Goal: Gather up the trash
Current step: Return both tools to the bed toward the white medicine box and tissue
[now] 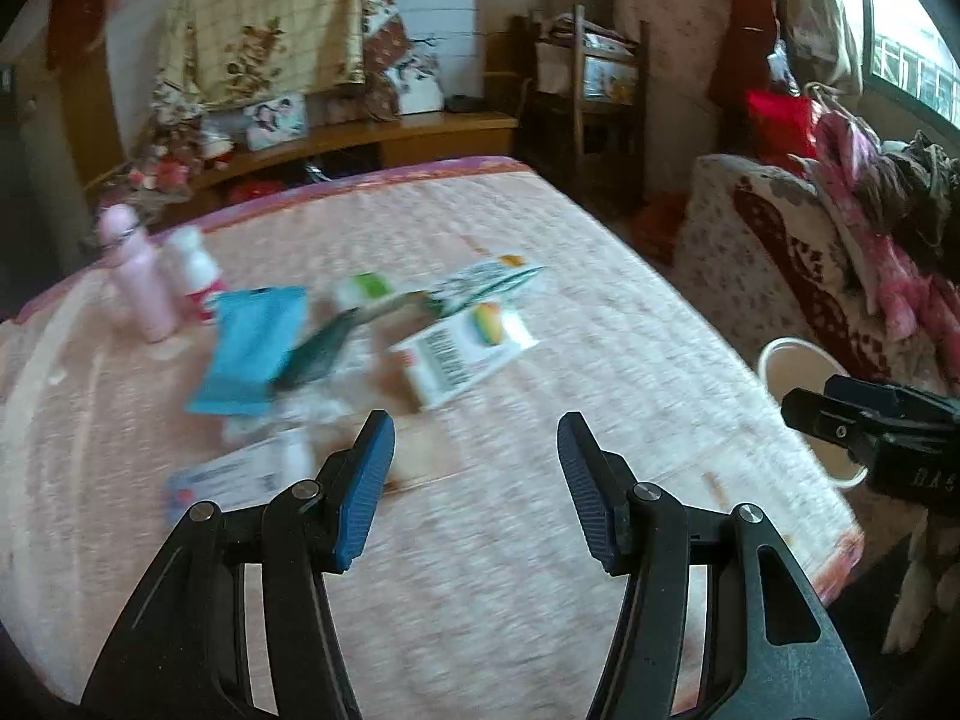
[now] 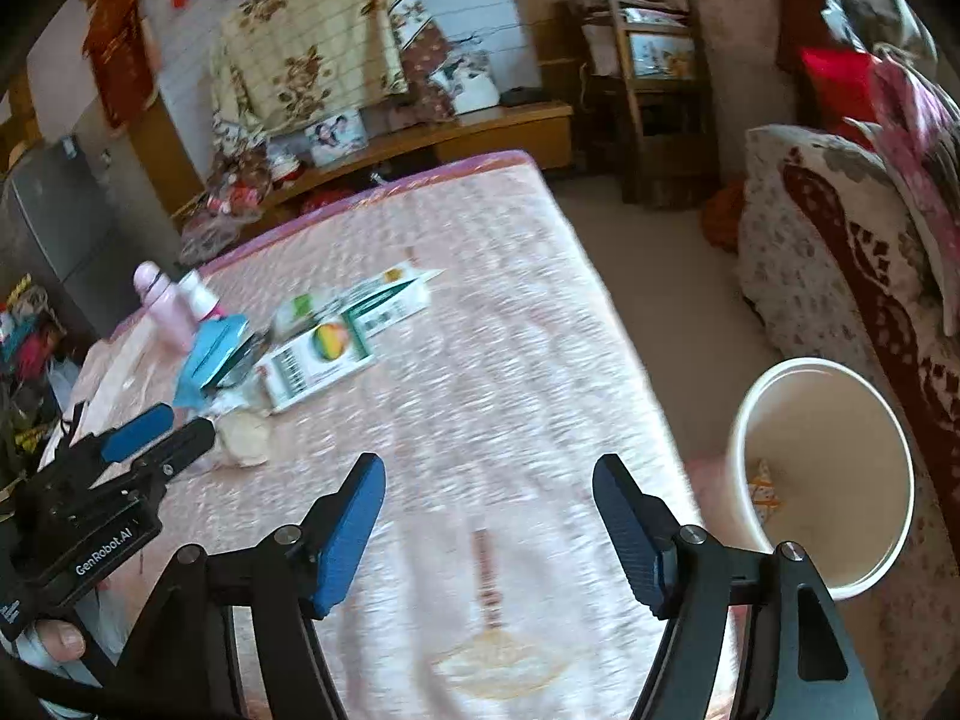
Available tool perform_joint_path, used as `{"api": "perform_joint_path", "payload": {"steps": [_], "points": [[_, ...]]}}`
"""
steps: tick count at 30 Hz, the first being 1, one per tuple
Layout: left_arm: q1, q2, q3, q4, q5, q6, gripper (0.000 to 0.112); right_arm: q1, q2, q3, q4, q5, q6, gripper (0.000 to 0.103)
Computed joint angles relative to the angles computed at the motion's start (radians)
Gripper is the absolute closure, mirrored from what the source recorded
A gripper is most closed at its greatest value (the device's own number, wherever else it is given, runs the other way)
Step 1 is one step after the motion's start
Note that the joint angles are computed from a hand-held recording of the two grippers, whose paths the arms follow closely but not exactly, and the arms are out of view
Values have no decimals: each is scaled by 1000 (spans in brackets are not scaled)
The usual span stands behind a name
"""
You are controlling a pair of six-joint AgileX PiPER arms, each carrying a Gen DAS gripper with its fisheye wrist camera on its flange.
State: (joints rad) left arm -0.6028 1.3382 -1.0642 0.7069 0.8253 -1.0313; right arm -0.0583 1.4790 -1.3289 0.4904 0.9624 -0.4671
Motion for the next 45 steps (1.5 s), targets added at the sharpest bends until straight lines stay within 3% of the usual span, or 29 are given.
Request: {"api": "perform_joint_path", "payload": {"steps": [4,8,10,14,16,24,34,45], "points": [[76,-147,133,6,15,44,57,119,-25,13,-39,20,97,34],[262,-308,255,-67,-7,176,57,229,-50,32,-114,-4,172,34],[389,-375,295,-149,-30,282,57,257,-54,38,-116,-5,187,33],[718,-474,341,-470,-88,635,57,274,-77,66,-107,-9,193,33],[797,-498,346,-550,-84,732,57,277,-82,70,-95,-4,191,33],[780,-525,317,-546,-24,694,57,276,-112,83,-50,17,158,33],[439,-474,247,-277,83,346,57,139,-141,97,67,80,33,33],[331,-434,236,-218,119,246,57,58,-121,95,148,137,-18,33]]}}
